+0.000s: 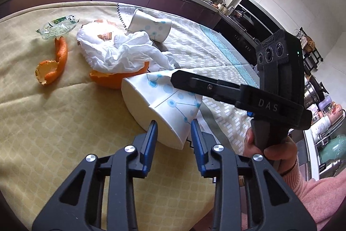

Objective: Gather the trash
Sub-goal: 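Grasp the white paper cup rim with the left tool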

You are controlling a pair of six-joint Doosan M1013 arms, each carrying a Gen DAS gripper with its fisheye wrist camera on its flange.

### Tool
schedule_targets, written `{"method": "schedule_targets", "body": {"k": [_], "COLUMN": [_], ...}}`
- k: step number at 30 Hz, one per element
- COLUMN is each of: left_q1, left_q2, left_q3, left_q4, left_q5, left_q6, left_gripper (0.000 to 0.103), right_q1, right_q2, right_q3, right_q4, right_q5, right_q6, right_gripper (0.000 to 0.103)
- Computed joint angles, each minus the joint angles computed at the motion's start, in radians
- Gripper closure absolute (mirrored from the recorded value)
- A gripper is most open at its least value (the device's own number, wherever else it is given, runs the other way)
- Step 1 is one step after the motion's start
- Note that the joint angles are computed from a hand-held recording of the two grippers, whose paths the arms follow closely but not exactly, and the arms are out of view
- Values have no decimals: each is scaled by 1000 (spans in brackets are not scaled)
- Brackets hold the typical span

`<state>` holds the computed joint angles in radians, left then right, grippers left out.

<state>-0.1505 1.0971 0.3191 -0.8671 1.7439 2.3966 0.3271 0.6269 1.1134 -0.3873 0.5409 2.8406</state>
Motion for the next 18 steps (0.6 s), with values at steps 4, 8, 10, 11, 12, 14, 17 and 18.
{"method": "schedule_targets", "body": {"k": [4, 8, 10, 11, 12, 14, 17, 18], "left_q1": [4, 15, 21, 25, 30, 39, 53, 58], "left_q2": [19, 38, 33, 35, 40, 48, 59, 59], "left_q3": [-37, -78, -72, -75, -86, -106, -133, -134], "left_q4": [-8, -25, -14, -14, -17, -21, -23, -20], "left_q5": [14, 21, 5, 3, 4, 3, 0, -6], "left_q6": [-35, -67, -61, -62, -68, -75, -82, -81], "left_gripper": [80, 90, 95, 95, 96, 98, 99, 99], "right_q1": [3, 5, 6, 8, 8, 8, 9, 9], "right_q2": [8, 18, 19, 20, 17, 15, 12, 13], "right_q3": [-11, -29, -34, -38, -36, -39, -44, -48], "right_q4": [68, 114, 105, 80, 60, 27, -55, -81], "right_q5": [-24, -29, -23, -7, -5, 1, 22, 29], "right_q6": [-71, -131, -130, -114, -101, -76, -23, -7], "right_gripper": [54, 55, 55, 55, 55, 55, 54, 54]}}
